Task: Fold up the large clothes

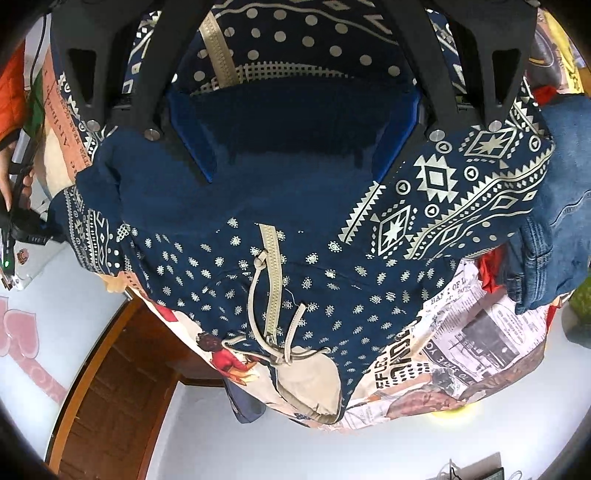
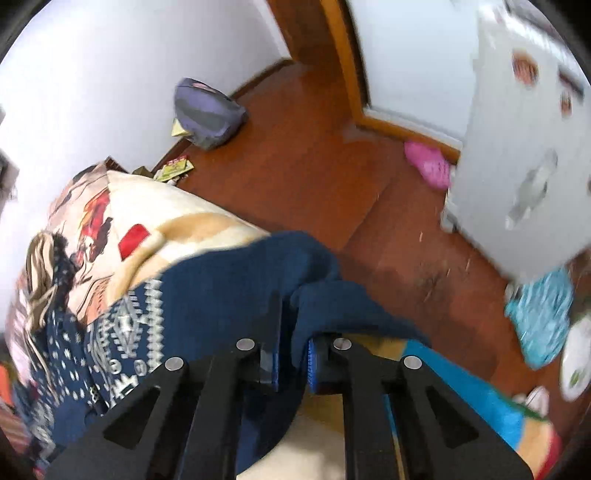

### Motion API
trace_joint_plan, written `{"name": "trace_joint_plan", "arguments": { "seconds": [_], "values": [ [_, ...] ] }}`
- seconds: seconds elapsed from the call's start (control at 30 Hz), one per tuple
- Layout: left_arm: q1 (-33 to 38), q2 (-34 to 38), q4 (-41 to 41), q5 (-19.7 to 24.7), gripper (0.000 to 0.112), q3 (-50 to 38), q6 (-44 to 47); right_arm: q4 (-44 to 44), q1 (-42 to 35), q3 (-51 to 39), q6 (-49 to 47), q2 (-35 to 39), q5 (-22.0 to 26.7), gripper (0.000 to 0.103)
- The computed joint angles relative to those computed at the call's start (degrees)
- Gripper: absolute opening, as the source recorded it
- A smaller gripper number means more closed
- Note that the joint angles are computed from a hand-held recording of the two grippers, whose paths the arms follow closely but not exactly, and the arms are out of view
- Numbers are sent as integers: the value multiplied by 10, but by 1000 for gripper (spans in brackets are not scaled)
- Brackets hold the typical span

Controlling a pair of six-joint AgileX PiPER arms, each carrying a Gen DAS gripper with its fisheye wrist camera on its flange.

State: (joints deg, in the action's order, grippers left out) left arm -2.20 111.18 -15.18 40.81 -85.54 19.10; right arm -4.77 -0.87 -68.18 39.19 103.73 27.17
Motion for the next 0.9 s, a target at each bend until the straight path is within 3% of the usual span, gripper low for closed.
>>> {"name": "trace_joint_plan", "arguments": {
  "seconds": [0.13,0.3,0.53,0.73,0.9],
  "values": [
    [5,-13,0,-5,86,8,3,-110,51,-22,51,-46,21,9],
    [17,-35,-23,-6,86,22,23,-155,110,-71,43,-92,43,8],
    [30,-73,-33,-18,86,52,50,-80,195,-184,-53,-74,54,8],
    [54,-104,-61,-17,86,79,88,51,254,-259,-160,-3,62,8],
    [70,-125,-52,-33,86,107,101,111,300,-318,-206,90,109,8]
  ]
}}
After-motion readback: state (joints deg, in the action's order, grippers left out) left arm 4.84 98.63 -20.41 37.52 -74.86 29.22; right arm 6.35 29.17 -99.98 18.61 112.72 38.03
